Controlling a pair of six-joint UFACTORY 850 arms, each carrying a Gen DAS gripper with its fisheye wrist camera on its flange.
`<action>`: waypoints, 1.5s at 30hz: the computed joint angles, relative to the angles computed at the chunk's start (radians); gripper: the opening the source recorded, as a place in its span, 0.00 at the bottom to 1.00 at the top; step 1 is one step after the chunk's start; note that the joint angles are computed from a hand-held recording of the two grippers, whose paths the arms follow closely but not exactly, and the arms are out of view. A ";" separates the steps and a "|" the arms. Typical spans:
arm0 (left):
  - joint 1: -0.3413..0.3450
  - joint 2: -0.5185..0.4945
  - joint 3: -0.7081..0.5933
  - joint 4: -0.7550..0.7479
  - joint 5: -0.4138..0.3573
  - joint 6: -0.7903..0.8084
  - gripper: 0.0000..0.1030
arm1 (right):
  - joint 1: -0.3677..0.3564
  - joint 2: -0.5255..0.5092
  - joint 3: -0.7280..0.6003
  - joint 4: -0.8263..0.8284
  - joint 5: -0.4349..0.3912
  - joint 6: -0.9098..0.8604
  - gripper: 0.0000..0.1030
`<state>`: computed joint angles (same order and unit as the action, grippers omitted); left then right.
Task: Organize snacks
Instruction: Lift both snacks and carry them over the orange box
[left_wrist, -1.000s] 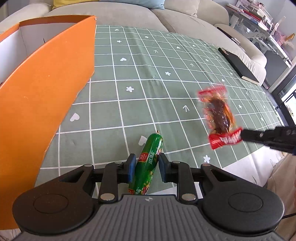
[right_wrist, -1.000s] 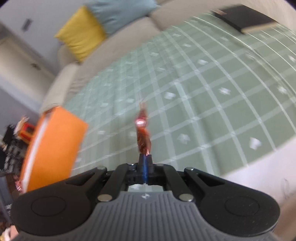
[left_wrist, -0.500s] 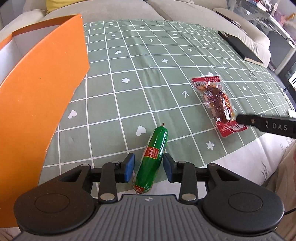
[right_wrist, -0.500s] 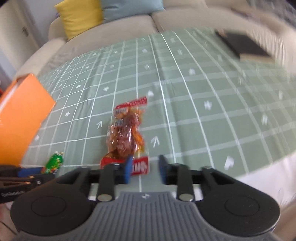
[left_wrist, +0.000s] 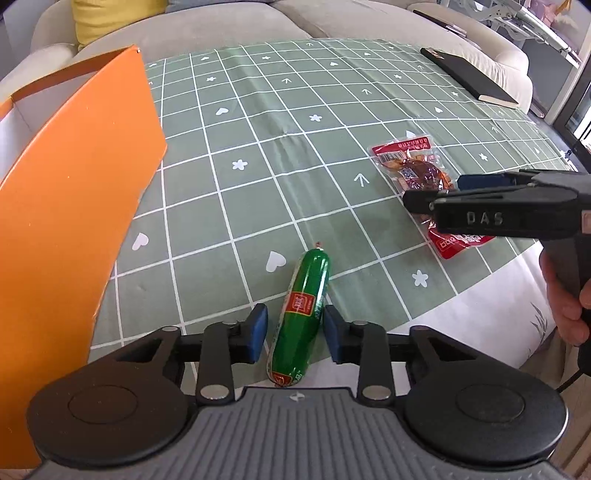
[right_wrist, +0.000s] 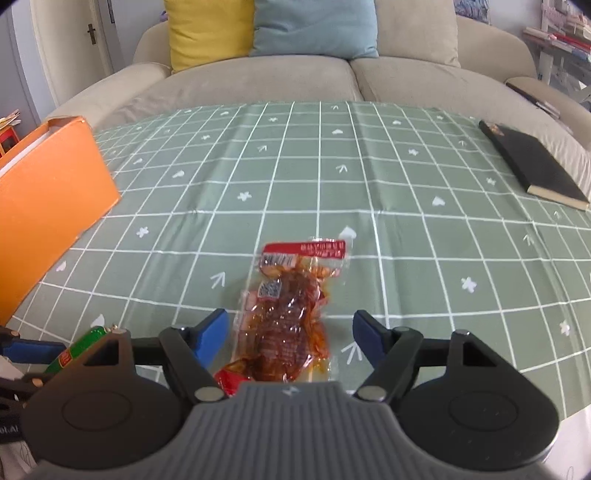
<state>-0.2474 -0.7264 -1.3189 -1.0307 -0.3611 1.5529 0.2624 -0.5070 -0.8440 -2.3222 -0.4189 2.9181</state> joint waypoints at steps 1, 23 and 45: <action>-0.001 0.000 0.000 -0.007 0.002 0.002 0.30 | 0.002 -0.003 -0.001 0.006 0.001 -0.013 0.70; 0.035 0.032 0.022 -0.209 -0.044 0.099 0.24 | 0.059 0.028 0.026 0.038 -0.051 -0.104 0.52; 0.136 0.129 -0.007 -0.511 -0.045 0.267 0.24 | 0.150 0.147 -0.091 -0.171 -0.091 -0.087 0.52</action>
<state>-0.1113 -0.5975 -1.3262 -1.5420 -0.4060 1.8200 0.4124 -0.3597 -0.9351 -2.4936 -0.5098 2.8310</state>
